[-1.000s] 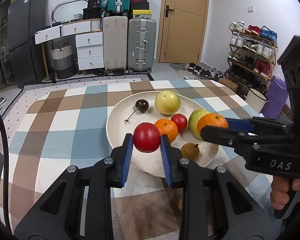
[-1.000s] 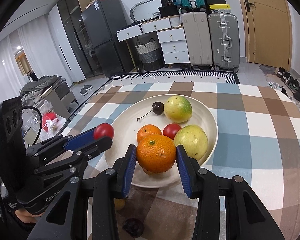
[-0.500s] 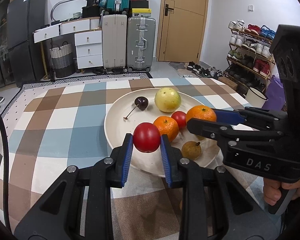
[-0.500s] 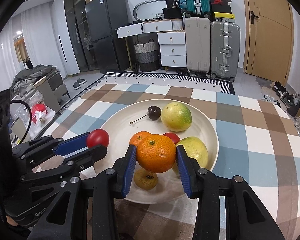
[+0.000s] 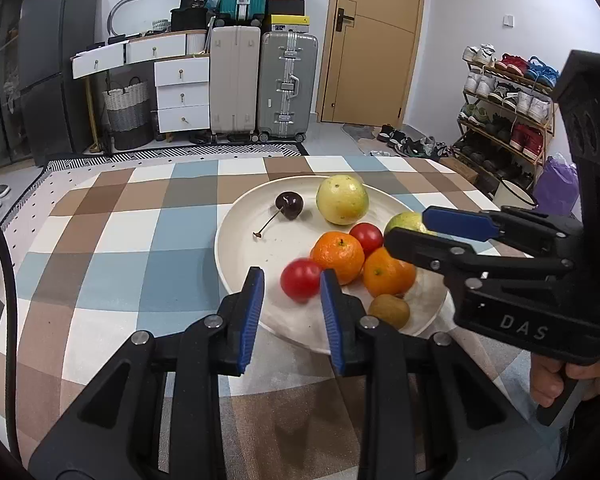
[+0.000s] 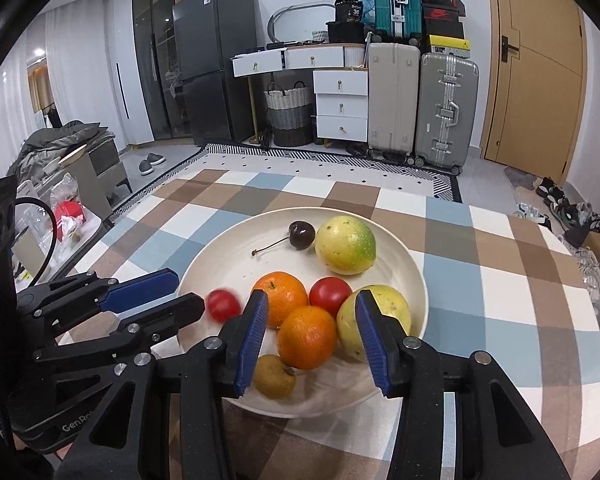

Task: Organize fruits
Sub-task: 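Open both grippers and withdraw them from the plate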

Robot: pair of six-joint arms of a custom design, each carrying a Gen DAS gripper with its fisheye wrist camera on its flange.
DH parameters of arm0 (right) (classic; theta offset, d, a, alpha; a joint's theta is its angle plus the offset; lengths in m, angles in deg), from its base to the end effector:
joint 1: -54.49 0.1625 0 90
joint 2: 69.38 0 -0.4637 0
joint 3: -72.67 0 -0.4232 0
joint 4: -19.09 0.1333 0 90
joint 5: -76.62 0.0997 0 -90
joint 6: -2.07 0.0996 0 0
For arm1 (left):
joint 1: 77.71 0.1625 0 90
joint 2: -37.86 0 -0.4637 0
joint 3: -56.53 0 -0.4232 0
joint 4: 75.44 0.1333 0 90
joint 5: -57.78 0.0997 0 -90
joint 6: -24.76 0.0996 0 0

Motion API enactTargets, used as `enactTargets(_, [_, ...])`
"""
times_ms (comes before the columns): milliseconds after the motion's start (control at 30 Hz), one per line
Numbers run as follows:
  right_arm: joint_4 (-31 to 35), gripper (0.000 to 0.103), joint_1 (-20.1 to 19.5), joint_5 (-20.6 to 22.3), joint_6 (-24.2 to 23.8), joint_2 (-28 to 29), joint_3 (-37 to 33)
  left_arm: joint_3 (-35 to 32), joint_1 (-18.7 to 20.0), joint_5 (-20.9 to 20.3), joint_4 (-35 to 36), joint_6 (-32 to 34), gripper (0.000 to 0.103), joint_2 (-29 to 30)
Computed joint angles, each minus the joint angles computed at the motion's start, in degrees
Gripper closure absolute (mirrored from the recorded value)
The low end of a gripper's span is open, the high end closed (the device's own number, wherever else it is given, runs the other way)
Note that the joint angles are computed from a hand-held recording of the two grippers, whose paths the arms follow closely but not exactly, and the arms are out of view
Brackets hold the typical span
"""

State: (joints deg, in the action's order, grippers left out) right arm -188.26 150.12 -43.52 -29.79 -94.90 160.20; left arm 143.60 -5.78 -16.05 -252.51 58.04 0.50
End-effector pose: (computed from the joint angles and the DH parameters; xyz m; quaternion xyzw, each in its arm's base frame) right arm 0.1559 -0.7329 0.0216 0.1605 -0.8486 0.3845 0.3260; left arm -0.0887 -0.7910 0.1055 0.3658 0.8648 -0.2967 0.1740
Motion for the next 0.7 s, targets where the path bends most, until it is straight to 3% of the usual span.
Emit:
enactTargets(100, [-0.8, 0.054, 0.1, -0.6, -0.2, -0.6, 1.0, 0.3, -0.1, 0.5, -0.3, 0.7, 0.076, -0.1])
enactTargets(200, [-1.3, 0.042, 0.0, -0.8, 0.3, -1.5, 2.5, 1.0, -0.1, 0.4, -0.3, 0.6, 0.07, -0.7])
enactTargets(267, [-2.0, 0.026, -0.1, -0.3, 1.0, -2.3, 3.8, 1.6, -0.1, 0.3, -0.5, 0.1, 0.054, -1.3])
enactTargets(333, [-2.8, 0.016, -0.2, 0.4, 1.8, -3.0, 5.2, 2.5, 0.1, -0.5, -1.2, -0.5, 0.043, -2.1])
enactTargets(467, [-3.9, 0.004, 0.0, -0.7, 2.2, -3.7, 7.0, 4.3, -0.2, -0.4, -3.2, -0.7, 0.025, -3.6])
enactTargets(600, [-3.9, 0.001, -0.3, -0.4, 3.2, -4.8, 9.0, 6.5, -0.4, -0.4, -4.4, -0.2, 0.018, -5.0])
enactTargets(700, [-4.1, 0.001, -0.3, 0.4, 3.9, -5.5, 10.6, 8.2, -0.7, 0.1, -4.9, -0.1, 0.001, -6.0])
